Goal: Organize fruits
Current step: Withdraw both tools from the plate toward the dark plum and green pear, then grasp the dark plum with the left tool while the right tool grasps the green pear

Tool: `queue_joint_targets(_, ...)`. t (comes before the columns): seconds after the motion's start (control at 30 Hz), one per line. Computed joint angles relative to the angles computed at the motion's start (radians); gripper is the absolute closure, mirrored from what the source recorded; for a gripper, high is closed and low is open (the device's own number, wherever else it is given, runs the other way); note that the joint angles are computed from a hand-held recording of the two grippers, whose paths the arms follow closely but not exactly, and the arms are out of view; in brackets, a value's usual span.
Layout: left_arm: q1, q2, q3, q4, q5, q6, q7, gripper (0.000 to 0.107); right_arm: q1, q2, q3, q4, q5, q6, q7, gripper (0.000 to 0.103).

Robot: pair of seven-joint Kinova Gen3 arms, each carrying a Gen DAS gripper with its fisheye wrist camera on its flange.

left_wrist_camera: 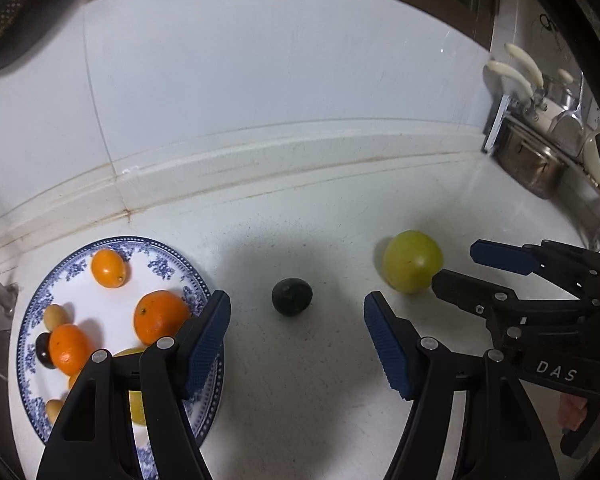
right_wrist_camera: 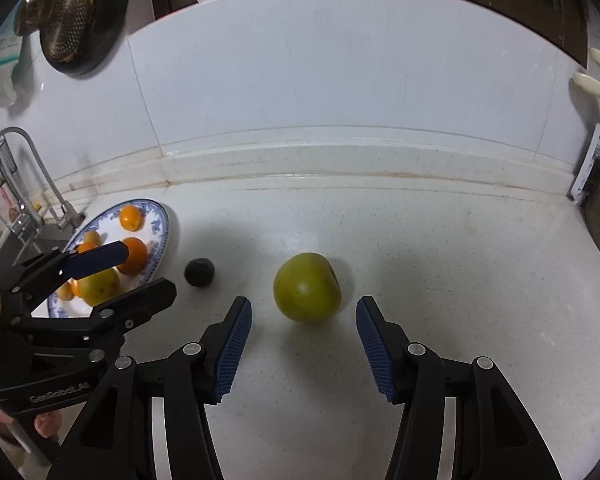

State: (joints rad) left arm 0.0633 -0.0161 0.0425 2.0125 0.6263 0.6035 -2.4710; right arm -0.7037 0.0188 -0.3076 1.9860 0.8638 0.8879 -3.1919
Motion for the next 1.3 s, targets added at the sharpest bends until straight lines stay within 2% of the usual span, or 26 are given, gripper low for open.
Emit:
queue_joint_targets(0.1, 0.01, 0.021, 0.014, -0.004, -0.03, -0.025, 0.03, 0.04, 0.016, 0.009, 0.015, 0.006, -0.017, -0.039, 0.021, 0.048)
queue_joint_targets(0.37, 0.032, 0.075, 0.049, -0.032, -0.143, -0.058, 0.148, 0.051, 0.047, 0.027, 0.048, 0.02, -0.048, -0.121, 0.041, 0.047)
queue_joint_targets(0.67, 0.052, 0.123, 0.077, -0.057, -0.253, -0.074, 0.264, 0.063, 0.062, 0.04, 0.061, 0.012, -0.084, -0.154, 0.087, 0.047)
queue_joint_targets(0.87, 0.072, 0.146, 0.081, -0.078, -0.327, -0.069, 0.357, 0.076, 0.068, 0.057, 0.079, 0.0, -0.116, -0.179, 0.144, 0.047)
queue_joint_targets(0.93, 0.072, 0.146, 0.083, -0.078, -0.34, -0.072, 0.373, 0.079, 0.065, 0.057, 0.083, 0.002, -0.113, -0.182, 0.14, 0.048)
queue_joint_targets(1.03, 0.066, 0.146, 0.088, -0.08, -0.338, -0.067, 0.375, 0.08, 0.059, 0.057, 0.085, 0.002, -0.1, -0.18, 0.128, 0.053)
queue_joint_targets(1.3, 0.044, 0.131, 0.09, -0.073, -0.297, -0.049, 0.344, 0.08, 0.032, 0.064, 0.079, 0.007, -0.034, -0.148, 0.063, 0.054)
